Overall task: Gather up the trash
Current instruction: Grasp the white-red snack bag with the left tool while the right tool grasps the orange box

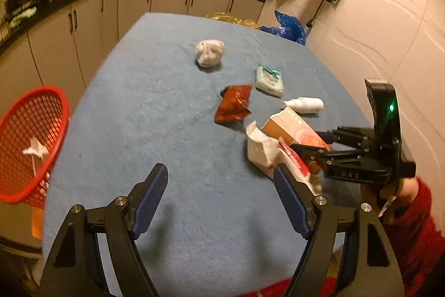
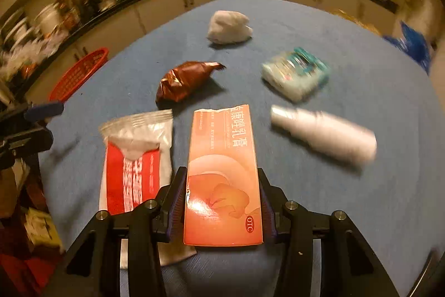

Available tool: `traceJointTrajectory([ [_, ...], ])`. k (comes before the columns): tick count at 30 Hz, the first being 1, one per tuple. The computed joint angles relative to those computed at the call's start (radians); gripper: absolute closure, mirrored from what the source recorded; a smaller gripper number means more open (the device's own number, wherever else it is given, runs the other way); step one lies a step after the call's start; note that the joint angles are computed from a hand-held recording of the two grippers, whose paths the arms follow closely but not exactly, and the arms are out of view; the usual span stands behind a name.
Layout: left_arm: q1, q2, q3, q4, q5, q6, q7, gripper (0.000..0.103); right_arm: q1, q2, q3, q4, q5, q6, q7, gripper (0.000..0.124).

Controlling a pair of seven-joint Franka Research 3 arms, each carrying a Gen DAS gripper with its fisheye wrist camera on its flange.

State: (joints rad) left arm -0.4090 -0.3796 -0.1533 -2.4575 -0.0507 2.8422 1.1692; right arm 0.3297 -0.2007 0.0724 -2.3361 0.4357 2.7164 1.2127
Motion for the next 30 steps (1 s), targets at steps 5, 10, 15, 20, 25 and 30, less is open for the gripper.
traceJointTrajectory([
  [5,-0.043,-0.007,0.018,0.005,-0.051,-0.008,0.036,0.025,0.106,-0.096,-0.030,-0.083,0.225,-0.023,-0.099,0.073],
  [10,-0.039,0.006,-0.007,0.024,-0.038,-0.045,0.023,0.025,0.071,-0.147,0.005,-0.130,0.213,0.069,-0.045,0.073],
  [15,0.020,0.038,-0.080,0.064,0.014,-0.137,-0.111,0.024,0.090,-0.193,-0.039,-0.173,0.276,0.121,-0.055,0.073],
  [20,0.060,0.081,-0.137,0.105,0.127,-0.169,-0.279,0.024,0.111,-0.225,-0.025,-0.228,0.267,0.229,-0.025,0.073],
  [25,0.058,0.180,-0.146,0.195,0.218,-0.241,-0.315,0.038,0.118,-0.277,-0.020,-0.301,0.232,0.348,0.058,0.073],
  [30,0.063,0.253,-0.168,0.263,0.367,-0.272,-0.381,0.046,0.133,-0.327,-0.073,-0.355,0.201,0.384,0.106,0.073],
])
